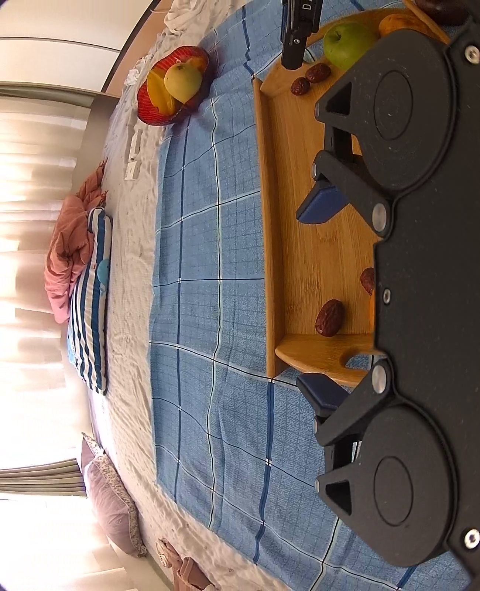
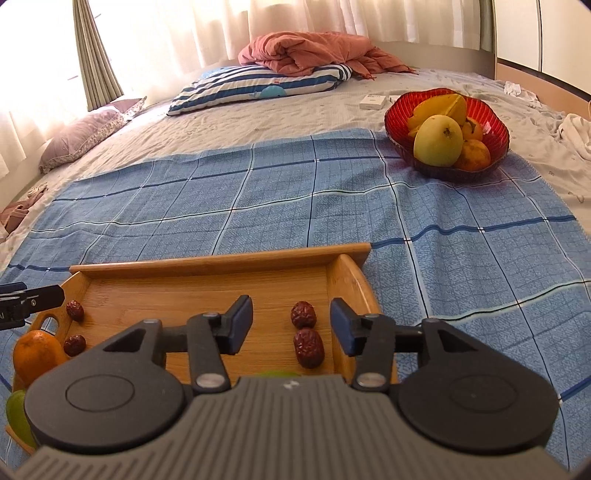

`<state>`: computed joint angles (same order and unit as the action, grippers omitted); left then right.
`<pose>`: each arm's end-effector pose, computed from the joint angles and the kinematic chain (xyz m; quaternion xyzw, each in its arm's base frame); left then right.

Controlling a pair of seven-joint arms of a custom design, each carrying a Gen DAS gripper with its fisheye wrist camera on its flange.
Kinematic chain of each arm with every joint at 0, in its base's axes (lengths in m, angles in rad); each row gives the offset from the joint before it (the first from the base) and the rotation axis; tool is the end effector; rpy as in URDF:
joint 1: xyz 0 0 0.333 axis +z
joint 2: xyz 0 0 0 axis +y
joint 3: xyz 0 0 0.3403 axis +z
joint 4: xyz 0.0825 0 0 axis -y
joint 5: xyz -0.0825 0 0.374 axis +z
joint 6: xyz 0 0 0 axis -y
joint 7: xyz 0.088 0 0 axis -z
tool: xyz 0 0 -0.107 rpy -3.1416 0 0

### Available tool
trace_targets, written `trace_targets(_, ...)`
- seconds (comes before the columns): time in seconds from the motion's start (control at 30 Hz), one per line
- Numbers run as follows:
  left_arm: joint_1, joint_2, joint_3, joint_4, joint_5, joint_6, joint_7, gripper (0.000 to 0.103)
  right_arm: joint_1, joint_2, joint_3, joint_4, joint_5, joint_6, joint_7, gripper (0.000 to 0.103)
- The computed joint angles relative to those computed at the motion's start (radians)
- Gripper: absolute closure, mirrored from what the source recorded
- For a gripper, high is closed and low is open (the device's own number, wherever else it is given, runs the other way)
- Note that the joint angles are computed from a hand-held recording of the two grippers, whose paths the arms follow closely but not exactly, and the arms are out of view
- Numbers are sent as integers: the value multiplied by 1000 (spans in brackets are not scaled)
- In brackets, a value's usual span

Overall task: Organize fruits
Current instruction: 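Withdraw both open tools from the tray toward the red tomato and dark brown fruit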

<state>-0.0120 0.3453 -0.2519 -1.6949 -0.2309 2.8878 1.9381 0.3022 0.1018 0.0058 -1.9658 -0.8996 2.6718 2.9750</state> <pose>0.6852 -0.1437 0.5287 -0.5078 0.7501 -0.3544 0.2321 0.5766 0.2080 0.5094 -0.5049 0.7625 -0.2833 0.2888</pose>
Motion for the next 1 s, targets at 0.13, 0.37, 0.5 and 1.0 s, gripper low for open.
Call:
trace_targets(0.13, 61, -58, -74, -81, -102, 46, 106, 13, 6, -40, 6, -34, -83, 5, 66, 29)
trace_targets(0.37, 116, -162, -147, -201, -396, 75, 349, 11, -4, -116, 54, -104, -261, 16, 193, 19)
trace_targets(0.5, 124, -213, -170, -254, -588, 87, 529, 10, -13, -155, 84, -140, -360, 18, 290, 15)
trace_targets(1.0, -4, -373, -67, -418, -1189, 78, 1051, 4, 4, -282, 176, -283, -570, -99, 492, 8)
